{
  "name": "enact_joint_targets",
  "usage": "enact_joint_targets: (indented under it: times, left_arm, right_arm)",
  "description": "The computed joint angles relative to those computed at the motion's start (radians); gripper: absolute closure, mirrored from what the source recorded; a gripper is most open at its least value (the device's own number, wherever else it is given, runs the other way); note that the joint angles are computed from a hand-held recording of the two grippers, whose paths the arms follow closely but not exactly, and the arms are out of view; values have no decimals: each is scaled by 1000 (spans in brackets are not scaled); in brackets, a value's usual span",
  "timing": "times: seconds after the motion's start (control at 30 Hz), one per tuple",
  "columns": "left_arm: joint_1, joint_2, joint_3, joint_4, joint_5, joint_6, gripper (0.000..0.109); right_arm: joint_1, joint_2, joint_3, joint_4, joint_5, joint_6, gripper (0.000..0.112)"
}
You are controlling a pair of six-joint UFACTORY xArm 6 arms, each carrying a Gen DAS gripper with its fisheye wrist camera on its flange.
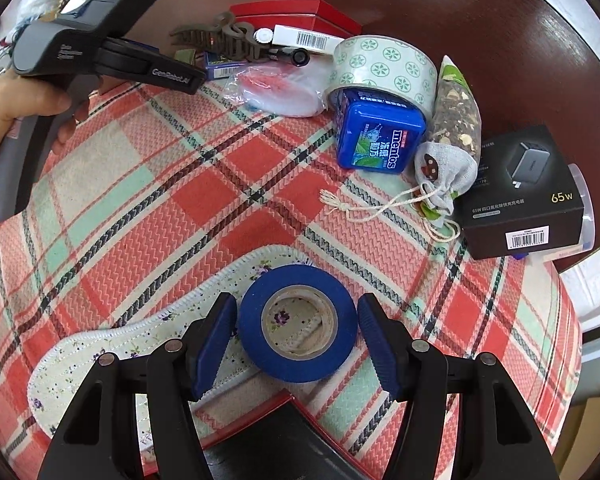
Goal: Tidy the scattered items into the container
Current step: 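Grasp the green block with the left gripper while the right gripper grasps the blue tape roll, then lower the green block and tape roll into the container and open both grippers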
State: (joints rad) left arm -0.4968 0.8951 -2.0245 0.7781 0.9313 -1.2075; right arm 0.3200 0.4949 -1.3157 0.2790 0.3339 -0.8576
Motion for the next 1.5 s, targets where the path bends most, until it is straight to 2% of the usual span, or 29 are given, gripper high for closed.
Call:
enact_joint_targets:
  times: [0.03, 0.07, 0.13, 0.2, 0.23, 0.4, 0.57, 0.63, 0.77, 0.83, 0.87, 0.97, 1.03, 1.1, 1.27, 1.5]
  left_arm:
    - [5, 9, -9, -18, -5, 8, 50]
    - [15, 5, 2, -27, -36, -6, 54]
    - [22, 12, -10, -58, -56, -5, 75]
    - [11, 36, -58, -42, -7, 6, 76]
    - [12, 31, -49, -39, -16, 5, 77]
    - [36, -74, 128, 3, -132, -64, 86]
    - [38, -193, 298, 126, -234, -114, 86]
    - [37, -237, 357, 162, -287, -126, 86]
    - [10, -283, 405, 198, -300, -132, 86]
    - [13, -314, 438, 207, -339, -133, 86]
    - [12, -370, 504, 230, -331, -162, 86]
    - [2, -428, 556, 255, -341, -172, 86]
    - [-23, -497, 615, 296, -317, -208, 86]
    - [-15, -545, 669, 345, -324, -240, 86]
    - [-3, -642, 738, 360, -296, -232, 86]
    - [53, -800, 856, 380, -267, -229, 86]
  right_arm:
    - [0, -1, 2, 3, 0, -3, 49]
    - [0, -2, 3, 7, 1, -5, 49]
    - [0, -2, 3, 12, 5, -7, 49]
    - [0, -12, 12, 30, 4, -16, 51]
    - [0, -12, 12, 30, 4, -16, 52]
    - [2, -46, 53, 68, -6, -49, 52]
    - [11, -95, 92, 146, -42, -118, 52]
    - [9, -83, 64, 150, -43, -122, 52]
    - [17, -116, 68, 154, -51, -126, 52]
    - [35, -125, 59, 154, -55, -111, 52]
    - [42, -128, 55, 150, -56, -104, 52]
    - [68, -142, 45, 125, -63, -80, 52]
    - [77, -149, 42, 109, -64, -65, 52]
    - [102, -163, 32, 74, -73, -25, 52]
    - [147, -161, -23, -44, -64, 120, 52]
    - [235, -90, -204, -133, -13, 254, 52]
